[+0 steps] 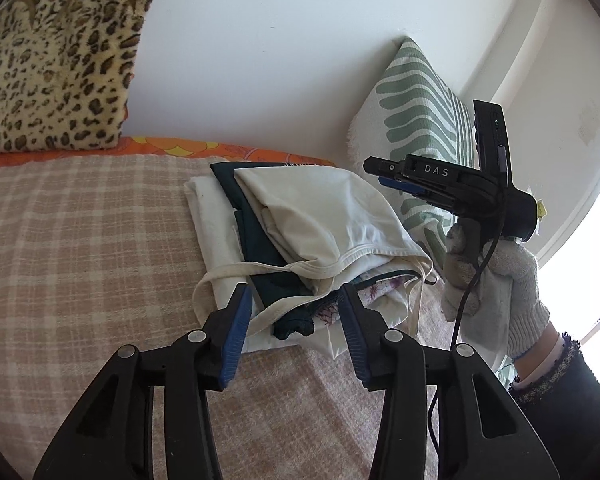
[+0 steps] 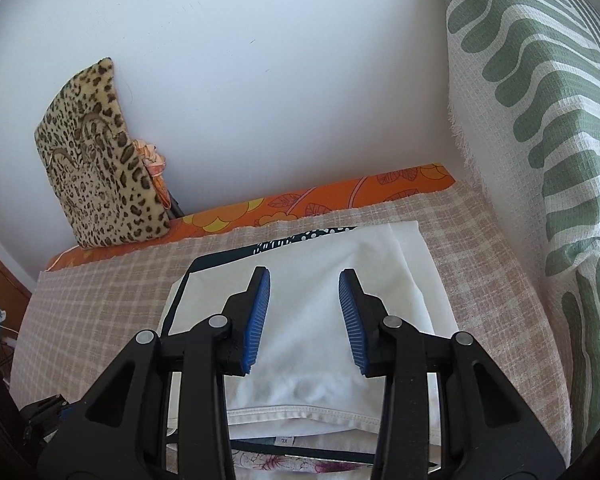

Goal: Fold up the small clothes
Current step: 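Lower the camisole onto the stack and open both tools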

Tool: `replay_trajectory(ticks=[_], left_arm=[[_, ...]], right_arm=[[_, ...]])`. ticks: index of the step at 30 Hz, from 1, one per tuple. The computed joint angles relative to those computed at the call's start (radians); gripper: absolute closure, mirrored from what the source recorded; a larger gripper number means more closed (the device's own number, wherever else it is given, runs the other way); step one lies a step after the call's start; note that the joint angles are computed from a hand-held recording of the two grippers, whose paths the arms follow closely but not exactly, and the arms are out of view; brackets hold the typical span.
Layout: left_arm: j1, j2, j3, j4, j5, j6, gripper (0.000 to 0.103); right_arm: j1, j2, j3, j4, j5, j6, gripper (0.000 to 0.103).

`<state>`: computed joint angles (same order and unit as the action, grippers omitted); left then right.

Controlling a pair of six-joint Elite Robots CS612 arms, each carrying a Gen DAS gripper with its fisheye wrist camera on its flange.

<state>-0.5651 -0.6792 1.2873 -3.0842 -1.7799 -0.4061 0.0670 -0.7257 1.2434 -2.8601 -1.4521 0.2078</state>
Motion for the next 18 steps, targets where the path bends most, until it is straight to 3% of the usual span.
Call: replay_trajectory(ticks=[9, 13, 18], left_arm=[[0.019, -0.081, 0.122, -0.044, -0.003, 0.028, 0.058], [0.029, -0.107, 0.164, -0.054, 0.007, 0.030, 0.058], [0.041, -0.139, 0.211, -0.072, 0.033, 0.032, 0.058]], right_arm=[[0.035, 0.001, 0.032, -0.016, 0.051, -0.016, 0.065], [0.063, 0.010, 0.030, 0.029, 0.017, -0.074, 0.065], [0.101, 0.010, 0.037, 0.064, -0.076, -0.173, 0.065]])
